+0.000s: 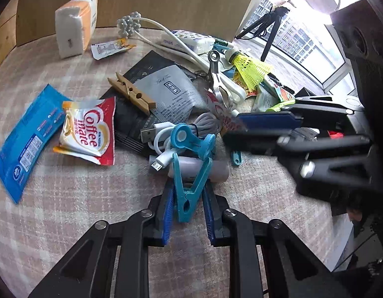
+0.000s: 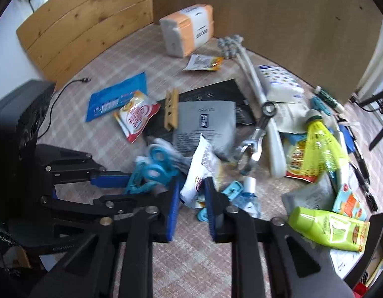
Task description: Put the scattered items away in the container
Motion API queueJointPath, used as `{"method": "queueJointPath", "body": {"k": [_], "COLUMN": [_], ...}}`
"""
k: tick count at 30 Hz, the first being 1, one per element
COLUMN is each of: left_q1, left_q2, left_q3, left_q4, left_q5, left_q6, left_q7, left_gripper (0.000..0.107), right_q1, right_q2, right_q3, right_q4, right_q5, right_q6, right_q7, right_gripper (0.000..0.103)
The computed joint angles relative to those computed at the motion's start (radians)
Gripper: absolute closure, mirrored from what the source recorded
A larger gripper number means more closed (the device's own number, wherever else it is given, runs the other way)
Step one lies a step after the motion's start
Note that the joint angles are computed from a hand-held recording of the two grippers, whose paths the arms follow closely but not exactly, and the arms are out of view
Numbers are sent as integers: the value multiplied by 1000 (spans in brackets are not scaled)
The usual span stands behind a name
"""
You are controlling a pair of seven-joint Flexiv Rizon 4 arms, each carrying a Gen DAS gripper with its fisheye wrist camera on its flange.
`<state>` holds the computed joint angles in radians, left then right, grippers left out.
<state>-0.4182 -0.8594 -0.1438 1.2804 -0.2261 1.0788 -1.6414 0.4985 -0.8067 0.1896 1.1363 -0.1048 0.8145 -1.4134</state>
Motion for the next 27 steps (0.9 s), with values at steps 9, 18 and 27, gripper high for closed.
{"method": "queueJointPath", "body": {"k": [9, 18, 27], "left_q1": [30, 30, -44], "left_q2": [52, 73, -29], "left_q3": [-46, -83, -122], "left_q4": [93, 103, -159], "left_q5": [-36, -79, -84], "left_q6": [69, 98, -27], "left_q7": [31, 55, 179], "left_gripper": [87, 87, 87], "right_q1": [-63, -105, -114], "right_q2": [66, 208, 491], "right_q3": [42, 45, -126], "right_q4": [87, 289, 705], "right_q5": [110, 146, -37], "right_q6": [92, 258, 468], "right_q7": [40, 100, 442], "right_gripper": [96, 96, 96]}}
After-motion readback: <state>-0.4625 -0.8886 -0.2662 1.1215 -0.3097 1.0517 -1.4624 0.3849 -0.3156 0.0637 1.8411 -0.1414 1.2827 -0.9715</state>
